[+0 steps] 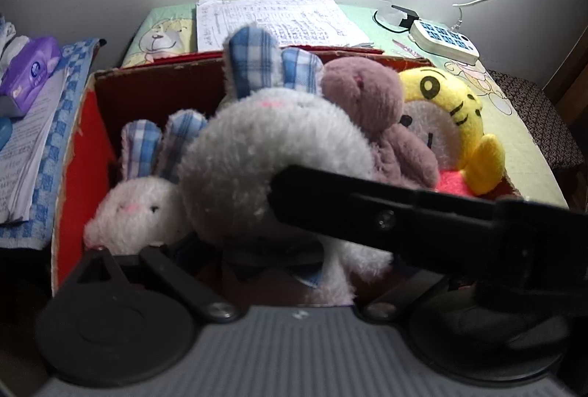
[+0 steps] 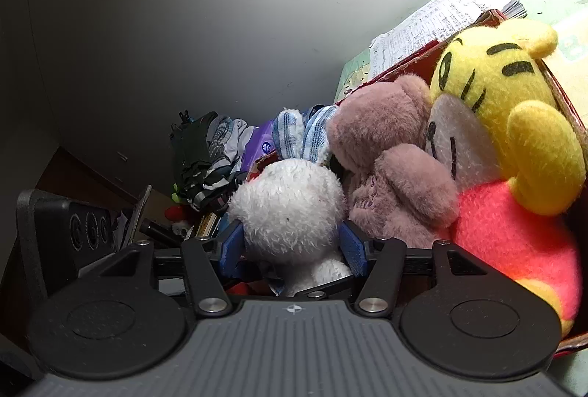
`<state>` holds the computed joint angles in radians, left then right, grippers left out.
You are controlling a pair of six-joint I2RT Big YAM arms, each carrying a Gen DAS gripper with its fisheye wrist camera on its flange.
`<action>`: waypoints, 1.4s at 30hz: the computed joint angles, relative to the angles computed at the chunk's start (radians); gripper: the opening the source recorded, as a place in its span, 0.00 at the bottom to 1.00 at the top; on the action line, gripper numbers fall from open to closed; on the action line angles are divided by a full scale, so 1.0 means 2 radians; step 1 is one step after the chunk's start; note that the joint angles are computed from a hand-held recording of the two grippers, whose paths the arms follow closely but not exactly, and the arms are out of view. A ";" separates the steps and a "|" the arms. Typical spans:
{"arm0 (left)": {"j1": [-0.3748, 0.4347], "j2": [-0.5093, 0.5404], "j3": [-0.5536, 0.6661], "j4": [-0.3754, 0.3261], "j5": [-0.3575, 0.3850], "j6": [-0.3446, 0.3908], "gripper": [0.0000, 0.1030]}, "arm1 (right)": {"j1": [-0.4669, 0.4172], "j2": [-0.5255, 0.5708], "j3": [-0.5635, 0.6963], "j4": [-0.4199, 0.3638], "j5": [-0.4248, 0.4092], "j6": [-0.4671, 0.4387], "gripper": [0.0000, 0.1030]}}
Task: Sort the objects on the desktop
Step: 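Open the right gripper to release the white bunny in the box, then lift the open right gripper up and back from the red box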
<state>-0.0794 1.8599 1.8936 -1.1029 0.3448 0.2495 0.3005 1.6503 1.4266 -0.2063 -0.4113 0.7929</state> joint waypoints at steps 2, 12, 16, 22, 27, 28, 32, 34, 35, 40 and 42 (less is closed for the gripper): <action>-0.001 0.005 0.007 -0.009 0.000 -0.003 0.98 | -0.001 0.001 -0.001 0.002 -0.003 0.004 0.58; -0.007 0.009 0.011 -0.013 -0.013 0.001 1.00 | -0.003 -0.001 -0.006 0.007 -0.010 0.011 0.61; -0.007 0.013 0.016 -0.018 -0.013 0.004 1.00 | -0.004 -0.001 -0.006 0.008 -0.011 0.013 0.62; -0.009 0.015 0.019 -0.017 -0.019 0.010 1.00 | -0.004 -0.003 -0.009 0.009 -0.012 0.012 0.62; -0.010 0.016 0.019 -0.013 -0.026 0.016 1.00 | -0.003 -0.005 -0.011 0.006 -0.012 0.008 0.62; -0.010 0.017 0.021 -0.014 -0.027 0.017 1.00 | -0.003 -0.005 -0.011 0.004 -0.011 0.007 0.62; -0.010 0.019 0.025 -0.020 -0.028 0.021 1.00 | -0.005 -0.008 -0.015 0.006 -0.014 0.008 0.62; -0.010 0.020 0.027 -0.023 -0.030 0.023 1.00 | -0.006 -0.009 -0.017 0.006 -0.015 0.007 0.62; -0.010 0.019 0.027 -0.025 -0.031 0.025 1.00 | -0.007 -0.009 -0.018 0.006 -0.016 0.007 0.62; -0.010 0.016 0.029 -0.034 -0.034 0.016 0.99 | -0.005 -0.013 -0.018 0.004 -0.010 -0.001 0.62; -0.009 0.016 0.032 -0.040 -0.031 0.013 0.98 | -0.005 -0.017 -0.018 0.000 -0.006 -0.007 0.62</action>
